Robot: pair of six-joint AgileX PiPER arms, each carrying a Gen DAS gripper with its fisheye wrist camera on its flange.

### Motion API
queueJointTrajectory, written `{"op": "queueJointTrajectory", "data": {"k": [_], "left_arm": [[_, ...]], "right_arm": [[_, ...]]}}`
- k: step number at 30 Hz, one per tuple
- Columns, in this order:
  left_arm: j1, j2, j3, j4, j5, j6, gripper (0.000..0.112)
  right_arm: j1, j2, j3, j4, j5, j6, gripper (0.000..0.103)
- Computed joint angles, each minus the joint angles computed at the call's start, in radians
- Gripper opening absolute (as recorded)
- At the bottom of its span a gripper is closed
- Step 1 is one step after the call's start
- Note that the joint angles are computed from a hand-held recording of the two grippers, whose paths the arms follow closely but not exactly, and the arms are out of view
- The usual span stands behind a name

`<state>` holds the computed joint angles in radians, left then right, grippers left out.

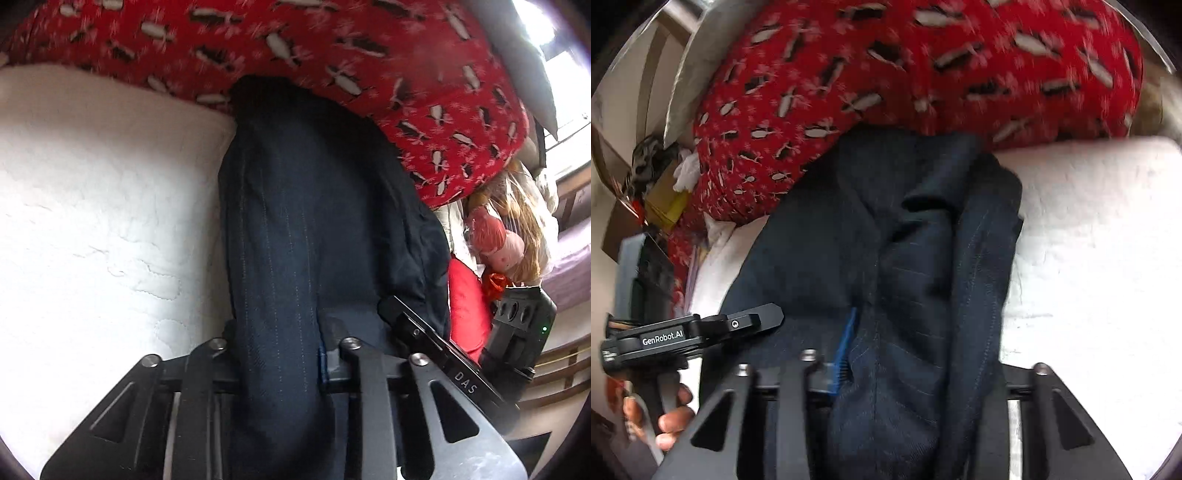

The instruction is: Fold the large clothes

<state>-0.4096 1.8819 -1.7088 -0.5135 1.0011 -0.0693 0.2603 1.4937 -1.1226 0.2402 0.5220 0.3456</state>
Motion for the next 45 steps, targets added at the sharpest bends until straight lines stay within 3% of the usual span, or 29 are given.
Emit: {"op": "queueJointTrajectory", "data": {"k": [4, 8, 15, 20, 21, 23, 24, 25, 26, 28, 32, 36, 38, 40, 41, 42, 45], "left_arm": [[0.001, -0.086, 0.046, 0.04, -0.001, -0.009, 0.019], [0.023, -0.204, 0.123, 0.077, 0.016, 0.008, 0.02], [0.145, -0.376, 0.3, 0.057, 0.056, 0.101, 0.02], [0.246, -0.466, 0.483, 0.053, 0.044, 0.201, 0.023], [0.257, -0.468, 0.513, 0.054, 0.036, 0.216, 0.027], [0.301, -0.446, 0.577, 0.037, 0.024, 0.253, 0.038], [0.328, -0.437, 0.597, 0.012, 0.025, 0.27, 0.045], [0.373, -0.434, 0.61, -0.04, 0.046, 0.308, 0.046], [0.41, -0.434, 0.606, -0.079, 0.08, 0.343, 0.046], [0.44, -0.456, 0.583, -0.074, 0.121, 0.363, 0.045], [0.477, -0.556, 0.584, -0.108, 0.073, 0.416, 0.045], [0.321, -0.531, 0.565, 0.032, -0.062, 0.306, 0.046], [0.231, -0.466, 0.546, 0.145, -0.112, 0.21, 0.047], [0.173, -0.435, 0.566, 0.247, -0.181, 0.14, 0.055], [0.146, -0.426, 0.577, 0.303, -0.213, 0.105, 0.063], [0.132, -0.41, 0.572, 0.323, -0.221, 0.105, 0.063], [0.156, -0.429, 0.556, 0.292, -0.181, 0.16, 0.063]], "right_arm": [[0.085, -0.094, 0.051, -0.208, -0.004, 0.249, 0.022], [0.171, -0.136, 0.054, -0.302, 0.023, 0.395, 0.021], [0.358, -0.102, -0.004, -0.442, 0.034, 0.68, 0.021], [0.49, -0.062, 0.047, -0.587, -0.021, 0.946, 0.023], [0.507, -0.042, 0.064, -0.611, -0.035, 0.999, 0.024], [0.52, -0.009, 0.089, -0.638, -0.036, 1.054, 0.045], [0.514, -0.002, 0.103, -0.622, -0.048, 1.048, 0.05], [0.505, -0.014, 0.139, -0.621, -0.081, 1.067, 0.056], [0.494, -0.043, 0.181, -0.627, -0.12, 1.098, 0.055], [0.475, -0.091, 0.199, -0.596, -0.089, 1.08, 0.058], [0.493, -0.191, 0.179, -0.832, 0.019, 1.305, 0.056], [0.496, -0.117, 0.035, -0.863, 0.043, 1.14, 0.048], [0.481, -0.033, -0.035, -0.806, 0.055, 1.006, 0.03], [0.464, 0.061, -0.091, -0.755, 0.115, 0.92, 0.021], [0.443, 0.125, -0.121, -0.7, 0.165, 0.852, 0.006], [0.43, 0.151, -0.118, -0.679, 0.175, 0.823, 0.0], [0.416, 0.113, -0.087, -0.682, 0.145, 0.848, 0.0]]}}
